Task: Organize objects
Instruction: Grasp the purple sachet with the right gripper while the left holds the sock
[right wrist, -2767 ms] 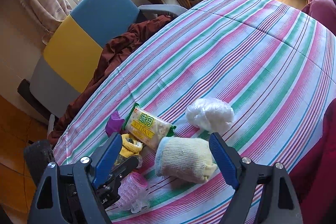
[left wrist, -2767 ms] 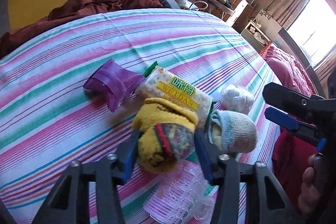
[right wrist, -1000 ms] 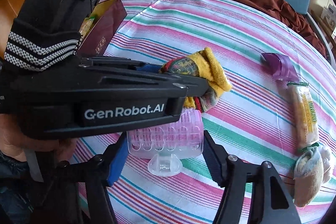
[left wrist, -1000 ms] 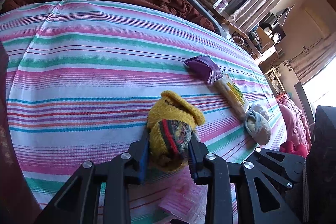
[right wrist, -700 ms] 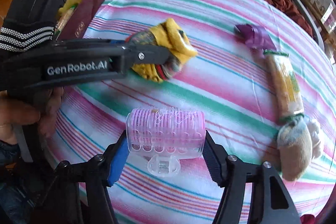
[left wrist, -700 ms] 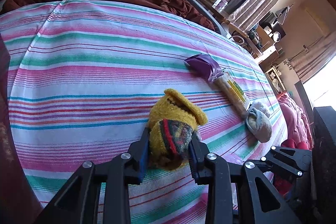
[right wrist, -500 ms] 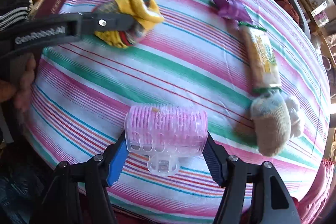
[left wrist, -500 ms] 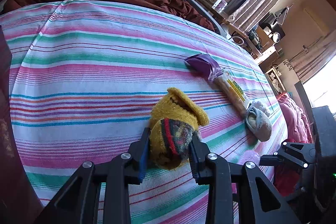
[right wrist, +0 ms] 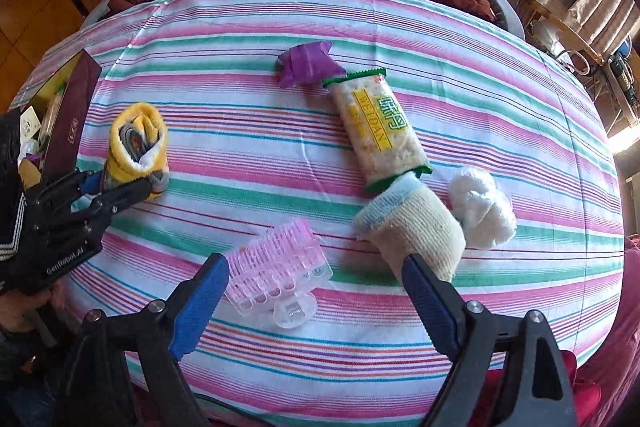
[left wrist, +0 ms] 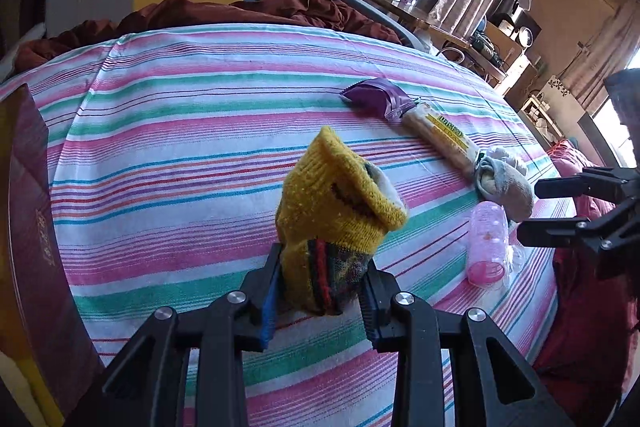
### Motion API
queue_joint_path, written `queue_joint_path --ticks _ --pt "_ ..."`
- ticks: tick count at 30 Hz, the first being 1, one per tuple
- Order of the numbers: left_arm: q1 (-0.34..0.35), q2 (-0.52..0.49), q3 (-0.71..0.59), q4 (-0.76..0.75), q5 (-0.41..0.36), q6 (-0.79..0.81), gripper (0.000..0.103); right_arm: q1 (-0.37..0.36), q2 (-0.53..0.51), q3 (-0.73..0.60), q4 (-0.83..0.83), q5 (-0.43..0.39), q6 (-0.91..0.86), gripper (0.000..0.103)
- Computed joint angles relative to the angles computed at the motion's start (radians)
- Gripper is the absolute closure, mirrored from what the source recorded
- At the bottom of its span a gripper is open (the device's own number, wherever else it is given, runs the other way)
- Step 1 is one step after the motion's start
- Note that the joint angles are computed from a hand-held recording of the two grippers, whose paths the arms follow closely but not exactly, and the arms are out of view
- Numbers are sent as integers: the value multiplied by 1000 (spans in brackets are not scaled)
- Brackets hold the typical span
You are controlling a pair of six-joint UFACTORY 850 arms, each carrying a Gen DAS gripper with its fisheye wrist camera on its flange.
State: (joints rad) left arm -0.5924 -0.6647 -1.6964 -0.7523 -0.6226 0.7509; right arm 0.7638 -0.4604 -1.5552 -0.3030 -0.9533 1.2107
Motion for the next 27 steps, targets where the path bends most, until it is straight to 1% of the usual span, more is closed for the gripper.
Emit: queue_joint_path --ticks 2,3,5,6,7,9,10,11,12,13,15,17,20,22,24,26,27 --pt "3 4 9 -24 6 19 69 0 13 22 -17 40 33 13" --pt "2 8 15 -29 15 33 66 -4 15 28 -37 60 61 13" --pt "-3 13 24 -23 33 50 66 -23 11 35 -102 101 124 13" --pt "-4 13 24 -24 33 54 65 -28 9 31 -133 106 155 13" --pt "-4 12 21 -25 31 56 64 -37 1 24 -152 106 172 13" --pt "-3 7 11 -29 23 57 57 -55 -22 0 -179 105 180 13" --pt "-4 6 10 -24 30 50 55 -63 -36 -16 -195 105 180 14" --pt "-4 4 6 -26 33 49 52 -68 -48 -33 -211 98 182 15" --pt "-3 1 1 -34 28 51 49 -77 -67 -52 -226 95 181 18" --pt "-1 -3 -4 -34 24 46 48 -85 -85 -70 -237 92 178 20" --pt "-2 -11 -18 -18 21 26 46 -98 -118 -102 -262 87 174 21" --pt "-1 -16 -27 -14 22 15 45 -108 -143 -126 -288 78 170 24" --pt "-1 -19 -37 -16 19 5 42 -126 -167 -143 -296 91 140 26" --pt "-3 -26 -49 -4 12 -6 42 -134 -184 -159 -293 92 104 35" --pt "-4 -31 -57 2 4 -14 42 -143 -201 -175 -279 91 70 38" --pt "-6 -33 -62 14 -1 -28 42 -151 -210 -179 -255 110 37 46" --pt "-7 -33 -66 15 -5 -32 42 -154 -214 -182 -245 115 23 57"
